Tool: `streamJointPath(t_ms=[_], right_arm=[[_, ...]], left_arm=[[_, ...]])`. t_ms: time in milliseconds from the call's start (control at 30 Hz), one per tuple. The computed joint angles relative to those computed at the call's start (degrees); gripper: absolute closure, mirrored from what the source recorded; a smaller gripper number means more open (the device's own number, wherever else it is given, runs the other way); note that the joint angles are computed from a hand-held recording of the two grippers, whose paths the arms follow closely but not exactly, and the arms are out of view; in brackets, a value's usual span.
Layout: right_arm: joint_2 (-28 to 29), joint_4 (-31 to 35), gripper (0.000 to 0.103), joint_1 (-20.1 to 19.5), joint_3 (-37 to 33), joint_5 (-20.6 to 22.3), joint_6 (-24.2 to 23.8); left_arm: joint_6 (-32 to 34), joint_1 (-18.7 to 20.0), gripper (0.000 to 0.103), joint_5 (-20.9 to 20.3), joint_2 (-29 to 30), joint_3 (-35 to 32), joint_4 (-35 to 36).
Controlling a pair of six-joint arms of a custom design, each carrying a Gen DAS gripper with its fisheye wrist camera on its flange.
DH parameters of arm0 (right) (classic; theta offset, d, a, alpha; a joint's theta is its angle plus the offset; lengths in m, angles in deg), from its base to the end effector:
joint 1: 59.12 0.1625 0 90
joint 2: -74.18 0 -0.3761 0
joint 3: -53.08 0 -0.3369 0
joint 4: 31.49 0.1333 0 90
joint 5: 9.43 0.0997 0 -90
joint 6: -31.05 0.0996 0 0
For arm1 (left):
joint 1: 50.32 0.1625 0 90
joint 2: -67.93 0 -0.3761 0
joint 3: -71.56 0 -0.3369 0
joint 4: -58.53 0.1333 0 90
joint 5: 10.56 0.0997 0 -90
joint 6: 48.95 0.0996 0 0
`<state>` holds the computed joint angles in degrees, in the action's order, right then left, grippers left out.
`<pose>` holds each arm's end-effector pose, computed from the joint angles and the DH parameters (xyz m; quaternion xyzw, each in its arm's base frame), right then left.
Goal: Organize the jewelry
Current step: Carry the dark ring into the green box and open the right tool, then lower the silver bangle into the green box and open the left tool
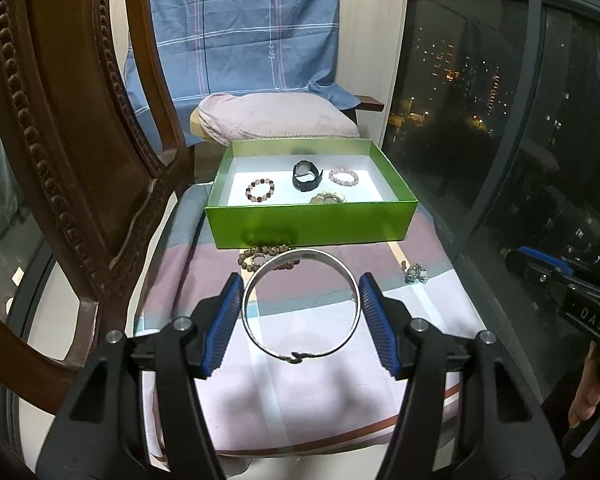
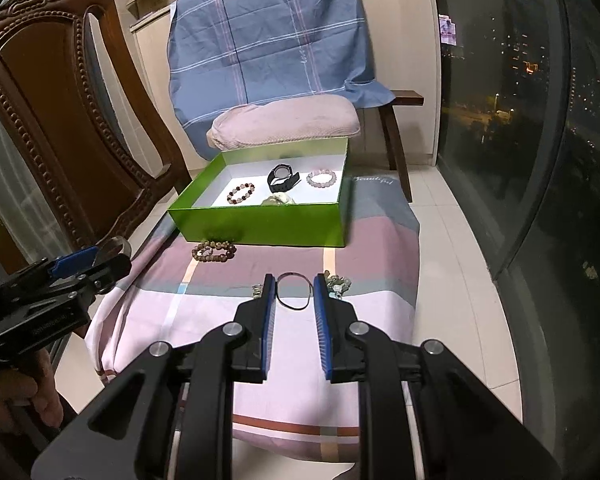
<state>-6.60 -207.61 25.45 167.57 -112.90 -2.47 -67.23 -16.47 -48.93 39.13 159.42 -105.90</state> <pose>0.0644 -0.4864 0.3667 0.1660 -0.8770 0.3784 0.2454 -0.3933 -0.5183 0.0215 0.2344 0.8627 -0.3569 0.2709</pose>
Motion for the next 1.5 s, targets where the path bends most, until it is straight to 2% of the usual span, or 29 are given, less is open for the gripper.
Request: streamJointPath(t_ms=[667, 800, 1033, 1067, 1100, 1133, 1167, 1267, 1333, 1400, 1500], right_arm=[[2.7, 0.3, 0.084, 0.8, -1.6, -0.6, -0.9], [8.8, 1.8, 0.084, 2.5, -9.9, -1.3, -2.4], [22.7, 6.1, 0.083, 3.0, -30.0, -2.7, -0.8], [24.3, 5.9, 0.078, 2.5, -32.0, -2.2, -0.7], [25.5, 6.1, 0.063, 2.2, -33.5, -2.5, -0.7], [26.3, 6.3, 0.061, 2.2, -34.5, -4.3, -0.1], [26.0, 6.2, 0.061, 1.8, -34.5, -4.4, 1.4], [21.8, 7.3, 0.061, 1.1, -31.7, -0.3, 4.7], [16.5, 4.2, 0.052, 0.6, -25.9, 4.2, 4.9], [11.7, 0.4, 0.037, 0.1, -20.3, 6.4, 6.7], [6.5, -3.5, 0.031, -1.4, -14.1, 9.6, 8.2]], left_arm=[[-0.3, 0.1, 0.044, -0.5, -0.9, 1.1, -0.7], [-0.4, 0.4, 0.044, -0.4, -0.7, 0.7, -0.9], [-1.8, 0.9, 0.044, 0.1, -0.4, 0.1, 0.7], [-2.0, 1.0, 0.044, 0.3, -0.4, 0.1, 1.1], [-2.2, 1.2, 0.044, 0.1, -0.5, 0.0, 1.5], [-2.4, 1.3, 0.044, -0.1, -0.6, 0.1, 1.7], [-2.4, 1.4, 0.044, 0.0, -0.7, 0.2, 1.8], [-3.2, 1.9, 0.044, 0.2, -1.2, 0.5, 2.4], [-3.6, 2.0, 0.044, 0.1, -1.5, 0.7, 2.4], [-3.5, 2.0, 0.044, 0.0, -1.7, 0.9, 1.9], [-3.2, 2.3, 0.044, -0.8, -1.2, 0.0, 2.4]])
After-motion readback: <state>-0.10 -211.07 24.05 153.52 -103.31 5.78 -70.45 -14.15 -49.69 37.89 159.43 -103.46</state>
